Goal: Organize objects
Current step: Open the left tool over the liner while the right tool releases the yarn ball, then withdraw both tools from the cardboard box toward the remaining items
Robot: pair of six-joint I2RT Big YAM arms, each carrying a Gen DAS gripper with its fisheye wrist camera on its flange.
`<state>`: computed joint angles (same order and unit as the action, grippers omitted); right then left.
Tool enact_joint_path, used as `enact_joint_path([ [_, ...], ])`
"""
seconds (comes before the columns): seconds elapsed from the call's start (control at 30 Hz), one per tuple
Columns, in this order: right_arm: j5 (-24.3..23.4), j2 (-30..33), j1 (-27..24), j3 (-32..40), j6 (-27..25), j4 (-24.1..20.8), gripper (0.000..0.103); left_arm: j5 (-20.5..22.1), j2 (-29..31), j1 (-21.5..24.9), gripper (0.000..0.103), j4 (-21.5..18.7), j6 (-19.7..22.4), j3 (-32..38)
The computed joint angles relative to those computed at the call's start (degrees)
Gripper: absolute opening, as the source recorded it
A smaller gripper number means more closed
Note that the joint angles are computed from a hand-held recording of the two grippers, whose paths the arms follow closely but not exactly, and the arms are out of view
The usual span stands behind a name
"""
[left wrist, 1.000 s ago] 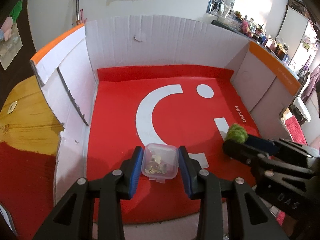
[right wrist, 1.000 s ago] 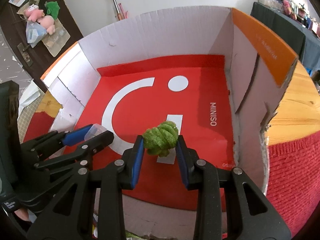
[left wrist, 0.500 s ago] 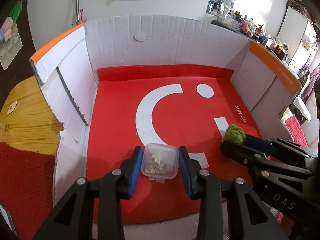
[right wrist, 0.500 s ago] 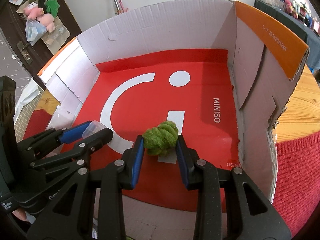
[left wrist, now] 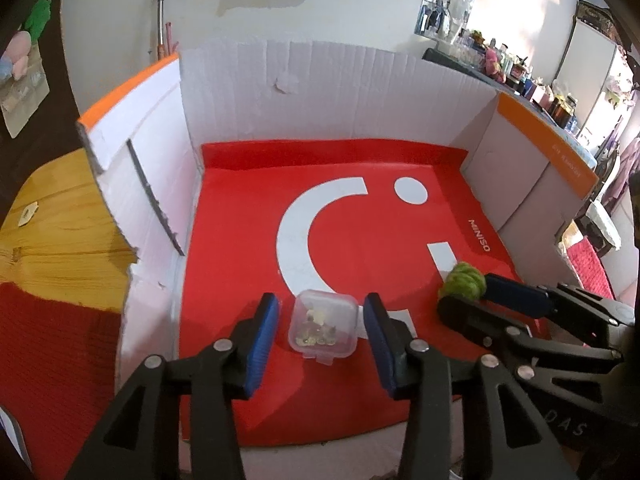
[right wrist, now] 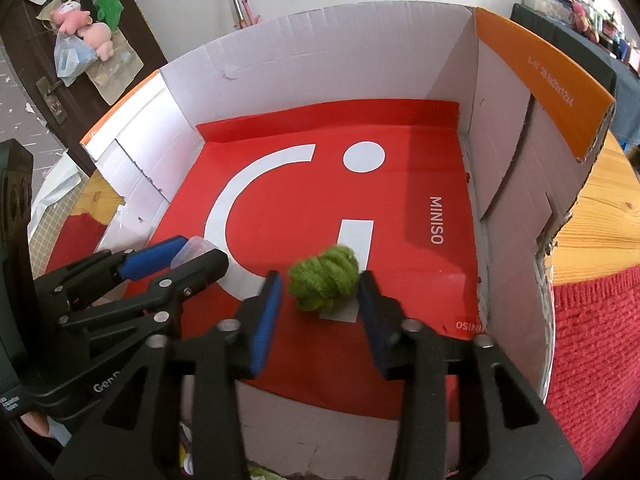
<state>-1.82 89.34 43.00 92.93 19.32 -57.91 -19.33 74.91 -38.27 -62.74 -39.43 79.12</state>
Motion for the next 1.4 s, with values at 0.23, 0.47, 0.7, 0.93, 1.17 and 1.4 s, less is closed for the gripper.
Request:
enact_joint_path([
  [0.23, -0.05, -0.82, 0.12, -0.64, 0.62, 0.56, 0.047, -1.00, -0.36, -0.36, 0.050, -0.52, -0.17, 0.19],
  [0.47, 0.51, -2.12, 0.33, -1.59, 0.86, 1.18, 0.047, -3.84, -1.56, -1.59, 0.055, -1.76, -0.60, 0.28],
  [0.7, 1.85, -3.80, 1.14, -2.65, 0.81, 1.68, 0.054, -6.90, -3.29, -3.17, 0.061, -2.76, -1.60, -0.08],
  [0.93, 3.74, -5.66, 2.15, -3.67, 0.97, 2.36, 0.061, -9.14, -4.35, -4.41, 0.068, -3.52, -2.84, -0.29],
  [1.17, 5.14, -7.40, 2.91, -4.76, 1.40, 2.62, 0.069, -11.78, -5.47, -5.88, 0.082, -4.28, -4.06, -0.75],
  [1.4, 6.09, -9.40, 3.36, -6.66, 1.99, 3.17, 0.075, -13.98, -6.83, -7.58, 0.089, -5.31, -5.89, -1.75],
])
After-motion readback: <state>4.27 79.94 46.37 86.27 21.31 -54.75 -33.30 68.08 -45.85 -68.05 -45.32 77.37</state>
